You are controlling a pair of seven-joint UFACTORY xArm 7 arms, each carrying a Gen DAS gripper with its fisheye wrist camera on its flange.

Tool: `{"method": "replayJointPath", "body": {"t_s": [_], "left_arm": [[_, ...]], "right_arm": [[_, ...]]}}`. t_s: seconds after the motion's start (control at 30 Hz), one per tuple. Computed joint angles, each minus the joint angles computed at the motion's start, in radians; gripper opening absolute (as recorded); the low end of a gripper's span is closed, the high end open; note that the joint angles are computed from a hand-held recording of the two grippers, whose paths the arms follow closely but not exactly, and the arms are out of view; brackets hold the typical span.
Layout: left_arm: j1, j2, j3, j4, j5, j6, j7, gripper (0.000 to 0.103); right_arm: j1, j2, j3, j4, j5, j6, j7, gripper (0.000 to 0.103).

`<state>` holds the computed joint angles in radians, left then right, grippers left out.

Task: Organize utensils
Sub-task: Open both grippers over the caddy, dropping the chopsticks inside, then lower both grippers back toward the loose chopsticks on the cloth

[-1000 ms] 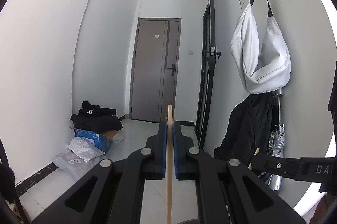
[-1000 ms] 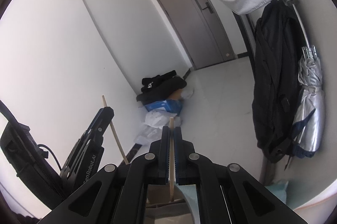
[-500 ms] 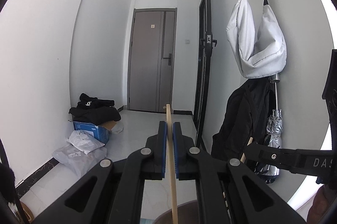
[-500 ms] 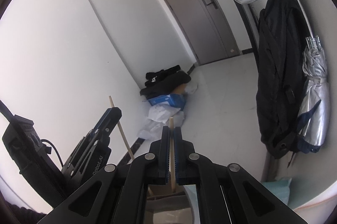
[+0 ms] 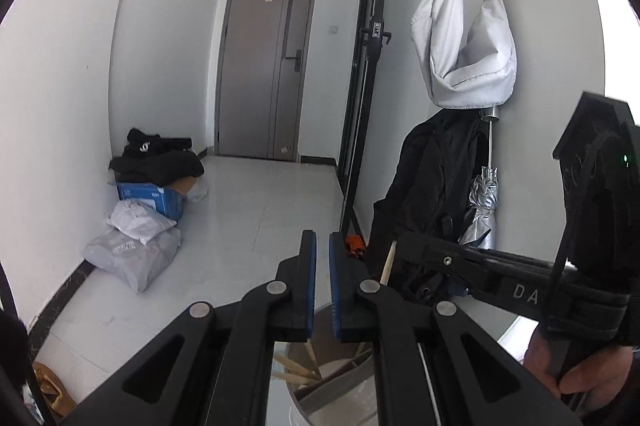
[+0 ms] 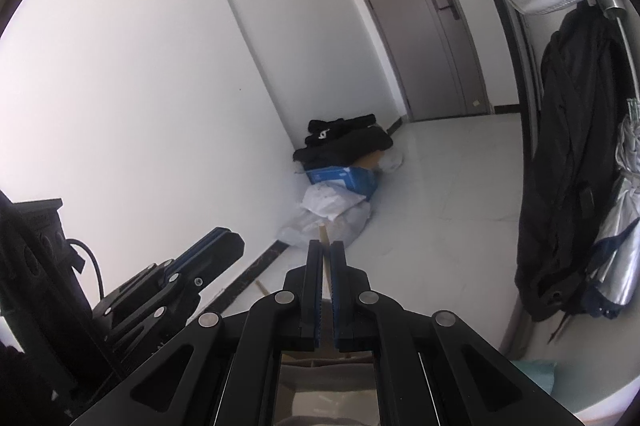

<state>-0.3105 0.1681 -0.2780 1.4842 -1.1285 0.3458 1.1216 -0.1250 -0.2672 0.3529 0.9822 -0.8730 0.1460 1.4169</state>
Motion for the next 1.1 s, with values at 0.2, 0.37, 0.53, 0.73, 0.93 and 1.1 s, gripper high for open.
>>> {"method": "replayJointPath", "body": {"t_s": [0.2, 0.37, 0.53, 0.73, 0.93, 1.1], "left_arm": [[0.002, -0.074, 0.045, -0.043, 0.15, 0.006, -0.241, 0.063], [0.0, -0.154, 0.077, -0.119, 0.133, -0.037, -0.247, 0.074], [-0.002, -0.222, 0.124, -0.181, 0.219, 0.014, -0.355, 0.081], [-0.015, -0.316, 0.18, -0.255, 0.25, 0.071, -0.397, 0.089], [-0.04, -0.399, 0.225, -0.331, 0.277, 0.109, -0.422, 0.089], [-0.064, -0.458, 0.262, -0.396, 0.259, 0.112, -0.398, 0.094]], "right_arm": [[0.008, -0.046, 0.028, -0.03, 0.023, 0.045, 0.025, 0.02], [-0.071, -0.175, 0.116, -0.098, 0.004, 0.04, 0.186, 0.052], [-0.046, -0.269, 0.187, -0.122, 0.096, 0.176, 0.159, 0.056], [-0.014, -0.355, 0.262, -0.115, 0.163, 0.309, 0.157, 0.066], [0.026, -0.389, 0.327, -0.096, 0.227, 0.431, 0.184, 0.071], [0.042, -0.398, 0.386, -0.069, 0.244, 0.516, 0.218, 0.076]]}}
